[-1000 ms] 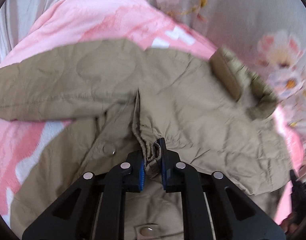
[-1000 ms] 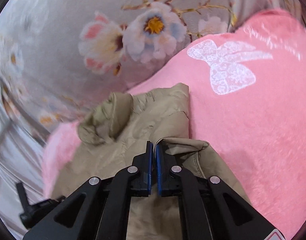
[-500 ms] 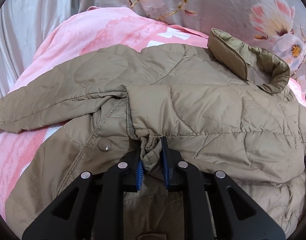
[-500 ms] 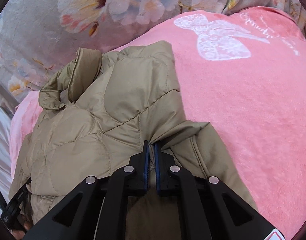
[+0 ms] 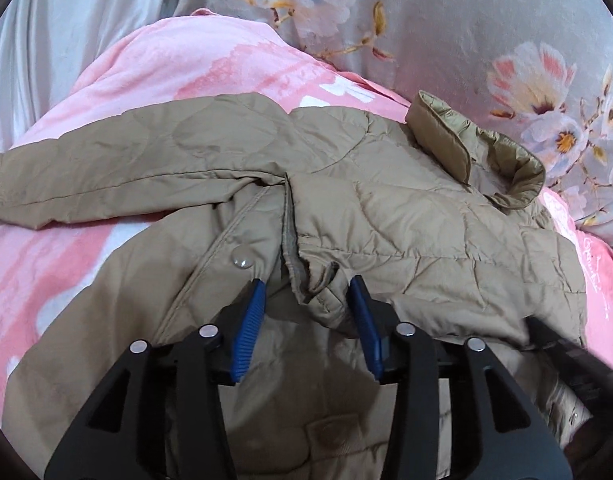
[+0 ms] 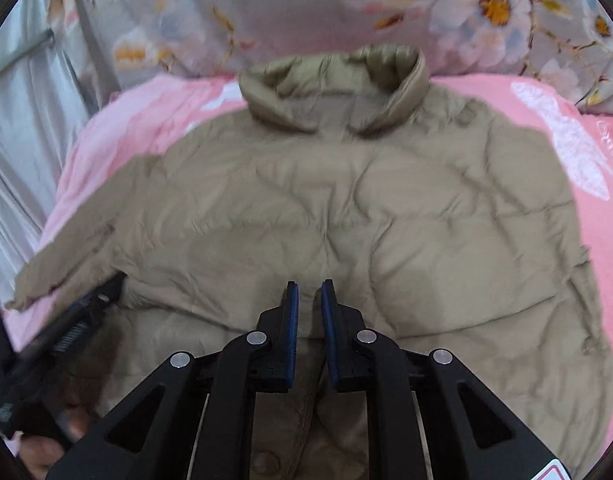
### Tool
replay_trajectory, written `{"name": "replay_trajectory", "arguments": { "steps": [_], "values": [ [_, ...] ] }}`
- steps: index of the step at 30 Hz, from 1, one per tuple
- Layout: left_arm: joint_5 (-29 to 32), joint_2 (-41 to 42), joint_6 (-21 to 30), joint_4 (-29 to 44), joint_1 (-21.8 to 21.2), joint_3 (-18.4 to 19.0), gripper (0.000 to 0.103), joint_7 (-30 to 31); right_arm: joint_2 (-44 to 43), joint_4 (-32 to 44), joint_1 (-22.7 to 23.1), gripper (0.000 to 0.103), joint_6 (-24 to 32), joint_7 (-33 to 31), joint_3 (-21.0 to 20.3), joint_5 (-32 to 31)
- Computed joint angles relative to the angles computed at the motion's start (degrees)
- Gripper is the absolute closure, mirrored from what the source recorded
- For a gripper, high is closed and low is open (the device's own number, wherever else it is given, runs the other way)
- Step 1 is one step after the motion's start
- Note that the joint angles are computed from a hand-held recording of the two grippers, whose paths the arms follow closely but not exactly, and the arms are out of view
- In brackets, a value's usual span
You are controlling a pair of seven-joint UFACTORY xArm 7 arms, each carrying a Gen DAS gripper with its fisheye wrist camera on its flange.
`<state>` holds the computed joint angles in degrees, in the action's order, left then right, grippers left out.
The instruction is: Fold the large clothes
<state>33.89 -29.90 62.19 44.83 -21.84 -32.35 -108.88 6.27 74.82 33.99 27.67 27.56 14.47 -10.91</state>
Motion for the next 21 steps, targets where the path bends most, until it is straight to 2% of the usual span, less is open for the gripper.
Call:
{"name": "replay_trajectory", "arguments": {
  "steps": [3,8,10,15,19,20,21],
  "values": [
    [-0.7,-1.5,0.4,-0.8,-0.5,-0.2,0.054,-0.5,0.3,-0.5,0.4,0.09,-0.9,1.9,-0.4,-2.8],
    [-3.0,-1.4,2.3,-0.4,-1.7,-0.6,0.054,2.0,0.5,-0.9,2.8,0.09,-0.5,9.8,-1.5,-14.5],
    [-3.8,-1.2,3.2,-0.2,-2.4,-0.8,0.054,2.9,0.9,-0.3,3.0,0.09,0.2,10.6,-1.5,-16.6],
    [-5.3,-3.0,3.0,-1.5,-4.0,-0.6,0.054,4.4,0.9,-0.6,2.6,0.09,-0.4,10.6,-1.3,-16.3],
    [-9.5,-12.6,2.7,-5.8,-7.0,-0.8,0.055,2.9,0.8,-1.0,2.3,0.09,-1.1,10.2,-1.2,-15.5],
    [-11.5,-16.8,3.8,-7.3,-8.0,-0.8,0.052,2.1,0.7,-1.3,2.1,0.09,-1.6,9.8,-1.1,-14.8],
    [-13.3,-19.4,6.3,-7.6,-8.0,-1.4,0.042,1.6,0.5,-1.7,1.8,0.09,-2.3,9.6,-1.1,-14.1]
  ]
}}
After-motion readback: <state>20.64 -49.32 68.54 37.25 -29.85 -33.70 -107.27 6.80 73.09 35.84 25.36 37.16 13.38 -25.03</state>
